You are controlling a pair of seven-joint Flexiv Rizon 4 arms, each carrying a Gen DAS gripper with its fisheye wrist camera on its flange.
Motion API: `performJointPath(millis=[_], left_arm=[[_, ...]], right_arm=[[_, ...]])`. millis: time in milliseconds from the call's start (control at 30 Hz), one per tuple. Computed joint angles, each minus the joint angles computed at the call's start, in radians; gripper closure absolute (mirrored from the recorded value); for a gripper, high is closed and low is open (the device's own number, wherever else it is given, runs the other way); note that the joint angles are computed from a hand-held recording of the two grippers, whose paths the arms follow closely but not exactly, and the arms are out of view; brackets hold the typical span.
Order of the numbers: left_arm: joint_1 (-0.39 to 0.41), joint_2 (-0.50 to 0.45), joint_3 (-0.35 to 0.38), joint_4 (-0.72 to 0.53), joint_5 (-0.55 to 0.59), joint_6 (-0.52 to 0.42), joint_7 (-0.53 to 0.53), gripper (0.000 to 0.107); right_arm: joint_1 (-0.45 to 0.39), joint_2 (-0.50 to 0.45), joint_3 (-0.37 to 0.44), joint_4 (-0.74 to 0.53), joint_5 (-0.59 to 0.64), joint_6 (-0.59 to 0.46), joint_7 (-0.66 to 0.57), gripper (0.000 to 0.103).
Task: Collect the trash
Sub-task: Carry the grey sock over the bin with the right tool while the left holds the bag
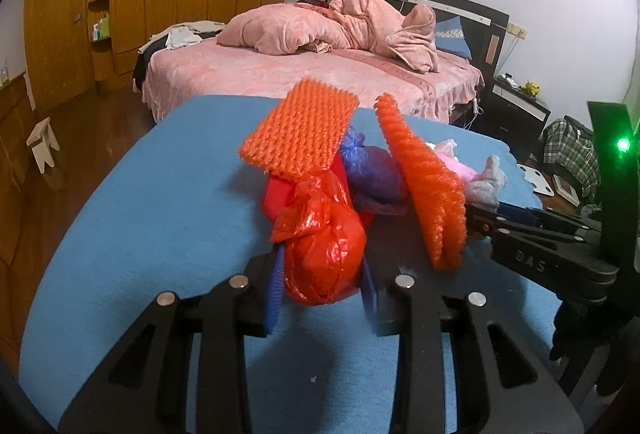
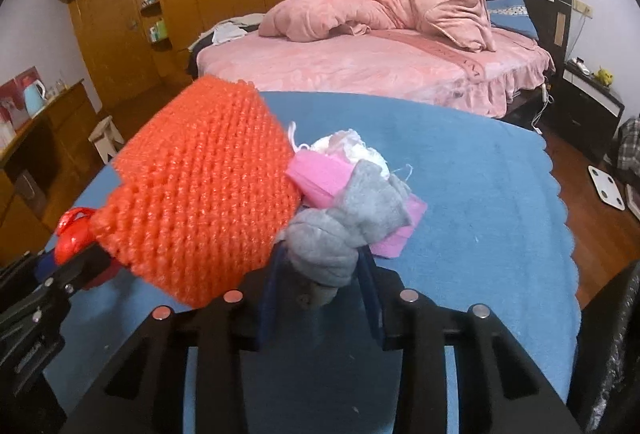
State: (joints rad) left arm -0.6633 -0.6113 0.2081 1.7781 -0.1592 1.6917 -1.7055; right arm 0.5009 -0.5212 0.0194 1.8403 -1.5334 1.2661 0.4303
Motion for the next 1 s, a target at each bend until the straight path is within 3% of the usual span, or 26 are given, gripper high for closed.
performJointPath(millis=[367,667,800,1000], left_arm=[[-0.103,0.024,0.082,0.020,0.000,0.028,-0.014,0.075],[-0.149,0.057,0.083,0.036,-0.008,0.038,0.006,0.075],[-0.156,0.070,0.063,0.046,-0.009,0.048,0.020,0.075],[-0.120,0.088,-0.035,0.042,-0.002,0.066,0.072,0.075]], right_arm=[[-0.052,0.129,0.057,0.142,-0.072,-0.035,0.082,0.066],[-0.086,0.225,0.102,0.237,-0.100,-0.099,0.155,0.066],[-0.096,0.274,0.121,0.281,-0.109,-0.130,0.188,0.066],[-0.111,0.368,0.150,0.363,-0.094,-0.184,0.214,0.066]])
